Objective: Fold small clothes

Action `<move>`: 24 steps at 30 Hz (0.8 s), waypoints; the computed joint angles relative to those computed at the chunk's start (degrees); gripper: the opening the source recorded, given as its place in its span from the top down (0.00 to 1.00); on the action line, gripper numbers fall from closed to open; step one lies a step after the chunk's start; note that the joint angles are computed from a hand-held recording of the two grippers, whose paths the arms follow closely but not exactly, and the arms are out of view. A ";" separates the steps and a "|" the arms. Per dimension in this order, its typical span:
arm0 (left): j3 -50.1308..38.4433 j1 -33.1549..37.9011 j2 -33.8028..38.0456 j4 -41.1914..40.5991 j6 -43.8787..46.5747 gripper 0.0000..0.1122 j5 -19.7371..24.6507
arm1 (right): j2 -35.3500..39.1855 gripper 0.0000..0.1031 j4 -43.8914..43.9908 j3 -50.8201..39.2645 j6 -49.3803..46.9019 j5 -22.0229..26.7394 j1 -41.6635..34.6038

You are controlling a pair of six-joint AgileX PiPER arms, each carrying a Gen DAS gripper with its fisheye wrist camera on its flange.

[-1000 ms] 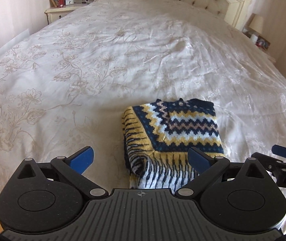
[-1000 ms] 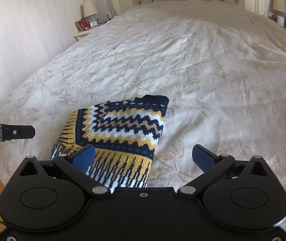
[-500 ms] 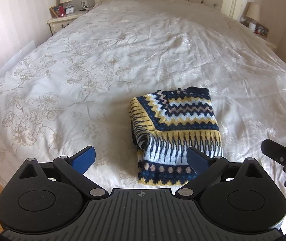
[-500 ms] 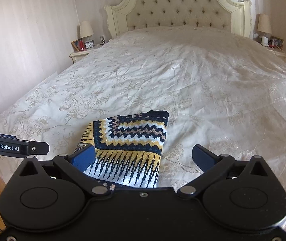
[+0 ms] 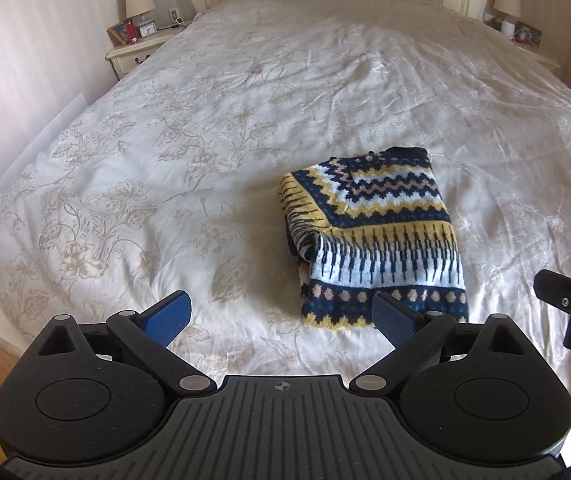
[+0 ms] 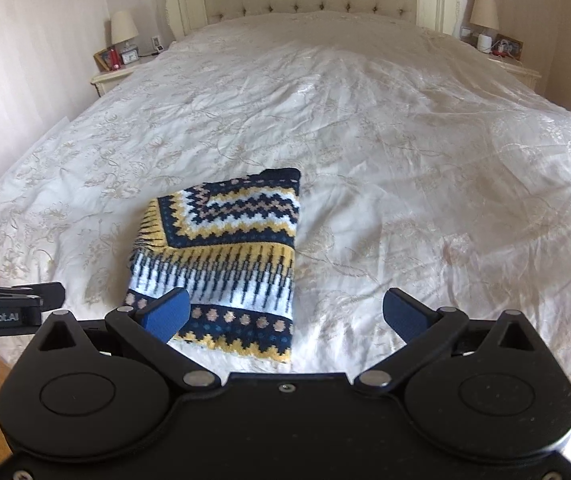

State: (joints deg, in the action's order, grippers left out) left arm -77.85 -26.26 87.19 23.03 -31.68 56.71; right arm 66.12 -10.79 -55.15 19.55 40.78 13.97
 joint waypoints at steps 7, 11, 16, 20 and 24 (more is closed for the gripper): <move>1.66 1.02 -1.25 -3.10 0.86 0.12 -0.52 | -0.75 0.01 0.31 0.19 -1.92 2.80 0.49; 2.04 1.72 -1.55 -4.57 1.17 0.12 -0.54 | -1.07 0.01 1.35 0.52 -2.59 3.17 0.72; 2.40 2.58 -1.83 -6.43 2.37 0.12 -0.80 | -1.25 0.01 2.41 0.54 -2.58 3.55 0.80; 2.57 2.62 -1.77 -6.84 2.90 0.12 -0.95 | -1.15 0.01 3.11 0.60 -2.69 3.56 0.50; 2.46 2.80 -1.60 -7.15 3.38 0.12 -0.86 | -0.99 0.01 3.38 0.66 -1.93 3.62 0.87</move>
